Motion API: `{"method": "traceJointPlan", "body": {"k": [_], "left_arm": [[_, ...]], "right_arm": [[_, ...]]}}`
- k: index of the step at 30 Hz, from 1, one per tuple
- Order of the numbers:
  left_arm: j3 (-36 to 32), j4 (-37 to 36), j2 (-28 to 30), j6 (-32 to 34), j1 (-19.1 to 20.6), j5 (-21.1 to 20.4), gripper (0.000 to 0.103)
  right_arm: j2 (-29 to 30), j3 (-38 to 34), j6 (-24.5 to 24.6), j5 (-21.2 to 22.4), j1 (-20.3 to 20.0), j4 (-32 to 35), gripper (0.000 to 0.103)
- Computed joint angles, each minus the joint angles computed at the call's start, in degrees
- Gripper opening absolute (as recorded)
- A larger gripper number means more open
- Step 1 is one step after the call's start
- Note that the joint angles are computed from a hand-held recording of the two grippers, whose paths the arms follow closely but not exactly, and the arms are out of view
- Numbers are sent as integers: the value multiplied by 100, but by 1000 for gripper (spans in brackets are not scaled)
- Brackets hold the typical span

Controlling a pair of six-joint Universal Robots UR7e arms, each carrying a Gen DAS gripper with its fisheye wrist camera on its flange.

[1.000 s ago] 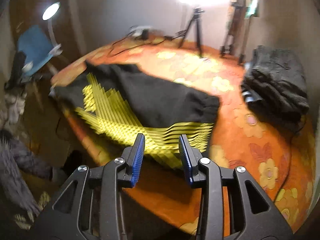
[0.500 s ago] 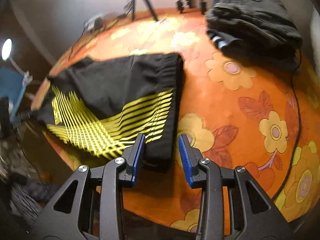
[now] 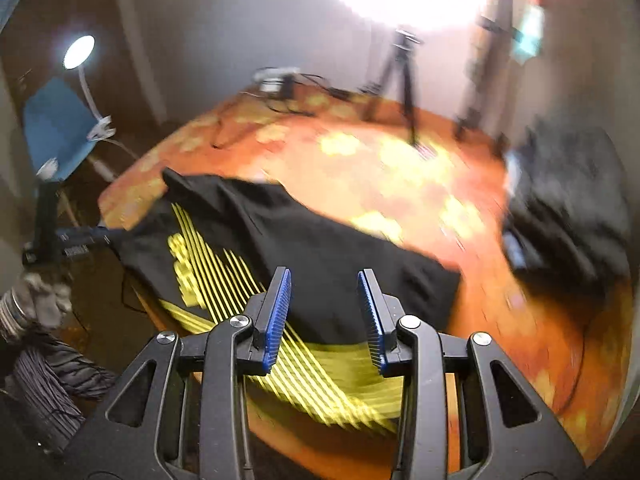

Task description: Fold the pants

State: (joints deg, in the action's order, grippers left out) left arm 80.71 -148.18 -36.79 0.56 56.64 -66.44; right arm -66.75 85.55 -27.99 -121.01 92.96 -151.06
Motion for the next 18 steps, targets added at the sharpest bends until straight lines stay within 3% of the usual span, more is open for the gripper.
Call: {"method": "traceJointPlan", "body": {"k": [3, 9, 13, 18], "left_arm": [[-15, 20, -1, 14, 23, 63, 12], [-51, 69, -14, -42, 121, 153, 12], [-91, 211, 7, -62, 186, 131, 12], [-88, 211, 14, 63, 174, 207, 12]], "right_arm": [[719, -1112, 211, 245, -43, 948, 42], [1993, -2812, 408, 575, -318, 2126, 52], [2495, -3463, 603, 696, -505, 2553, 53], [2723, -3711, 601, 965, -590, 2764, 52]]}}
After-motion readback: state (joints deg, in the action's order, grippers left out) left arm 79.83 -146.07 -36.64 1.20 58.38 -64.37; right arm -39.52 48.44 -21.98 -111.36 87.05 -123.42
